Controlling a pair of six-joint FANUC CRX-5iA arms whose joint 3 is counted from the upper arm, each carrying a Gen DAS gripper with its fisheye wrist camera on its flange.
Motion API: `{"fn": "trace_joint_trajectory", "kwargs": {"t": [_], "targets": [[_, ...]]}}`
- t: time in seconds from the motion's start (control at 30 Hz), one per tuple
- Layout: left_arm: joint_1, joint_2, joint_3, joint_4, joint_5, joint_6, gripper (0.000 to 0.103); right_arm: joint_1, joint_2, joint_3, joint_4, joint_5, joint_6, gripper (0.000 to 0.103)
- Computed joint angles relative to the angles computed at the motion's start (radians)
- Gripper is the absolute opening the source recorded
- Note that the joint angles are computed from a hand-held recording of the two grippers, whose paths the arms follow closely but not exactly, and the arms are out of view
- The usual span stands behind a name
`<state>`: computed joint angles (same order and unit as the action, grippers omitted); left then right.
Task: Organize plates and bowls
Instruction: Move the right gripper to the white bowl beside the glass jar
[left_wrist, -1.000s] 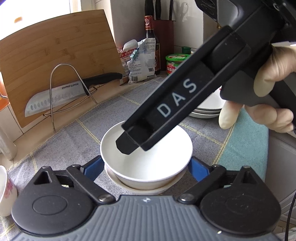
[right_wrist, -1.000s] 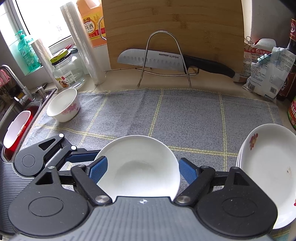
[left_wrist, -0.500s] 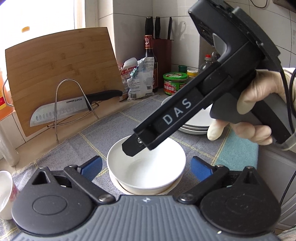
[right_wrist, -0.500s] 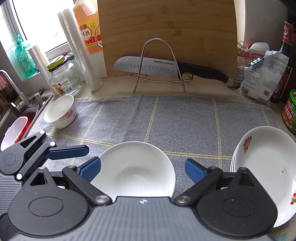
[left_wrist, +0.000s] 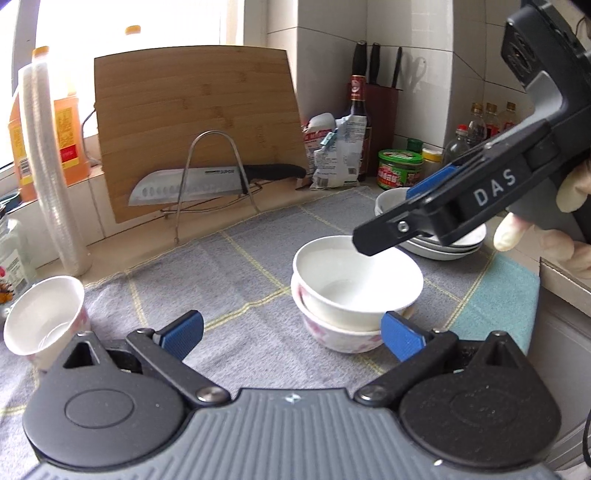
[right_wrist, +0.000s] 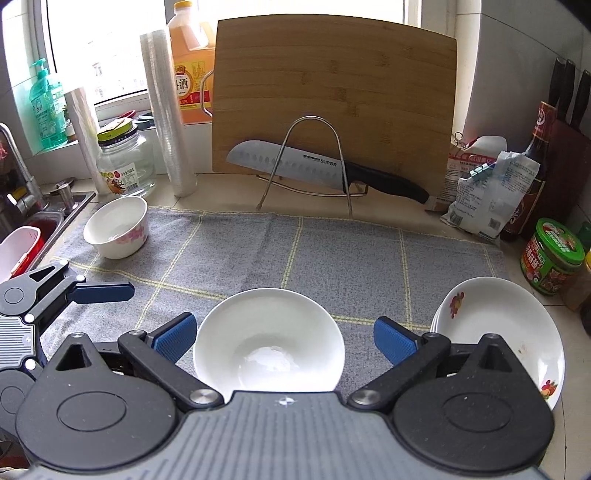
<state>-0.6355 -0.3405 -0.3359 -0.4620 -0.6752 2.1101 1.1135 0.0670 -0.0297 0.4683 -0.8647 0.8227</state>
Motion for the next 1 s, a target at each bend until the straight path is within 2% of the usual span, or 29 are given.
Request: {"fn": "trace_joint_trajectory", "kwargs": {"t": [0.13,0.23,0.4,0.5,0.67,0.8,0.9,1.0], "targets": [[-0.081,0.010,0.049,-0.133,-0.162,0.178,0.102,0.002,-0.001,0.003,-0.028,0.027,0.079,0.103],[-0.170,0.043,0.107,-0.236,-0.331,0.320,0.102,-0.004,-0.003,-0.001,-0.049,0.064,0.152,0.103],[-0.262,0.088,0.172,-0.325,-0.528,0.439,0.102,-0.018,-0.012,-0.018,-0.102,0.129,0.244,0.103],[-0.307,0.103,0.199,-0.365,-0.616,0.496,0.102,-0.027,-0.016,-0.015,-0.169,0.146,0.313,0.103],[-0.313,0.092,0.203,-0.383,-0.663,0.537,0.102,-0.023,-0.019,-0.018,-0.173,0.162,0.338,0.103],[-0.289,0.071,0.182,-0.385,-0.660,0.532,0.102,-0.015,-0.009,-0.012,-0.144,0.164,0.325,0.103],[-0.236,0.032,0.139,-0.357,-0.607,0.509,0.102,-0.005,0.014,0.003,-0.121,0.149,0.299,0.103],[-0.149,-0.023,0.076,-0.309,-0.517,0.451,0.102,0.014,0.048,0.026,-0.068,0.121,0.240,0.103]]}}
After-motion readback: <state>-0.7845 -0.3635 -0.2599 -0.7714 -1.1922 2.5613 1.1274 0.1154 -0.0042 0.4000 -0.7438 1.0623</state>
